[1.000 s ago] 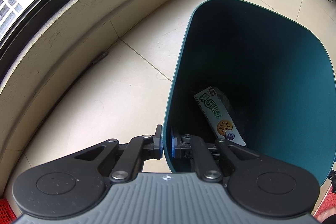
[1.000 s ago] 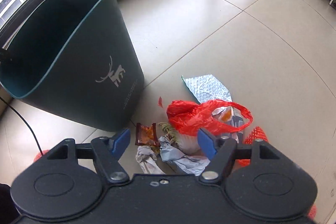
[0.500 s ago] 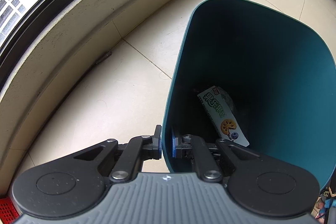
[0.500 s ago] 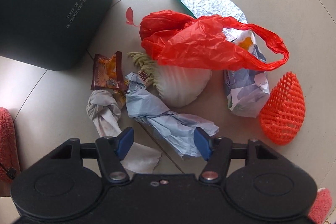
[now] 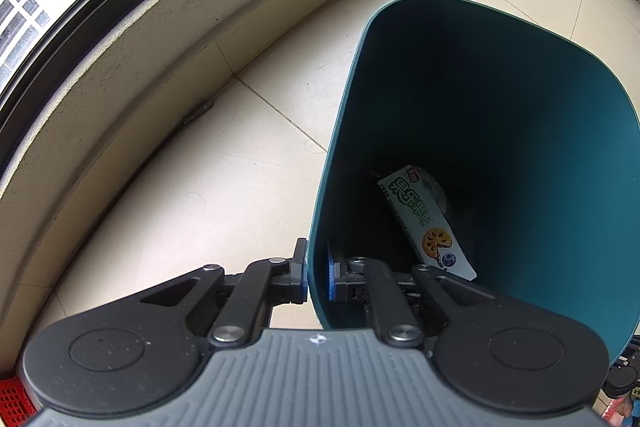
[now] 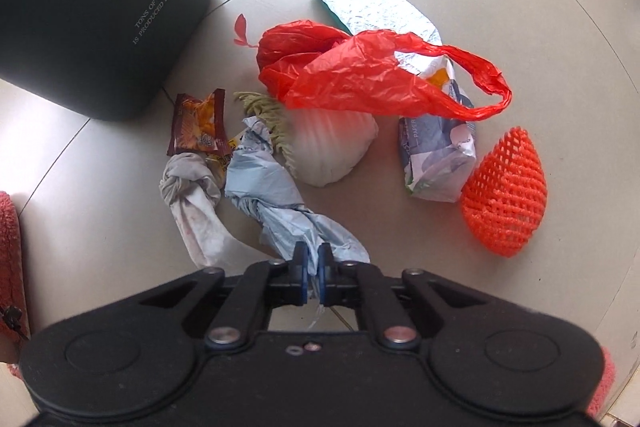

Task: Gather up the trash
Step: 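Carry the grey cloth with the right tool and release it into the bin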

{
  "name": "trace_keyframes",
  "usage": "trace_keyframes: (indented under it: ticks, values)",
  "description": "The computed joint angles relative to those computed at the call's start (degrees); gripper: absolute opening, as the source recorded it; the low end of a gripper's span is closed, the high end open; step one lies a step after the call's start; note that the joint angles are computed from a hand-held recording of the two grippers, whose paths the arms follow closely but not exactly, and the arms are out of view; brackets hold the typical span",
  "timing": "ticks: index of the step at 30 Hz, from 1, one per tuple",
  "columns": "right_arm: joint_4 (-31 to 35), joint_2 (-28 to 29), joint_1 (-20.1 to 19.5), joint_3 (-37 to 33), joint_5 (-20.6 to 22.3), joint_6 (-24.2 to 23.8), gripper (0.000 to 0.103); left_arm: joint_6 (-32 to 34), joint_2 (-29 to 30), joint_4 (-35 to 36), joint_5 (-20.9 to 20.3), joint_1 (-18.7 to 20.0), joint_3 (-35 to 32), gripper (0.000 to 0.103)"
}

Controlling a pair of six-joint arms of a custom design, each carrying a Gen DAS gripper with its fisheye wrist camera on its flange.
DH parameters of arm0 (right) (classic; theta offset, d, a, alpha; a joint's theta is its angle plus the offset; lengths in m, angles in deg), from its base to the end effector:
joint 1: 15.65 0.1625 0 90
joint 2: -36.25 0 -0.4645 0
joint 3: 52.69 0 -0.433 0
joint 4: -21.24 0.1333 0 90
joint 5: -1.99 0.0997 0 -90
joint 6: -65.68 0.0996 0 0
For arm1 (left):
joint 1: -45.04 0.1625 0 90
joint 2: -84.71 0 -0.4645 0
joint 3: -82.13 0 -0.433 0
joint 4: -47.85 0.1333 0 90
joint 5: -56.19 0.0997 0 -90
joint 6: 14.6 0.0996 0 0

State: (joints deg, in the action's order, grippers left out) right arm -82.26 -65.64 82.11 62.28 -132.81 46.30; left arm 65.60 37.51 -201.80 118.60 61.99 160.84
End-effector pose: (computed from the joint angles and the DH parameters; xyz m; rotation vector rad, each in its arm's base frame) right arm 0.1201 -0.4139 0.4491 0.5506 -2.2964 -0.0899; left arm -0.4774 -0.3331 0.3009 -0.2502 2.1731 -0.4664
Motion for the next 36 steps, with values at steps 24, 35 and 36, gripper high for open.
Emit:
trace_keyframes:
  ticks: [24,35,36]
  values:
    - [0.0,9.2,20.2,-22.7,16.2,12.9,0.003,2.1,0.8,1.4,-0.2,-0.7,-1.5,0.008]
    - [-5.1,18.7,23.3,-18.6,13.9,13.4,0.003,4.8,0.1,-0.8,-0.1,-0.6,-0.8,0.008]
    - [-5.0,19.3,23.2,-18.1,13.3,13.5,0.003,5.3,0.1,-0.9,-0.1,-0.5,-0.9,0.008]
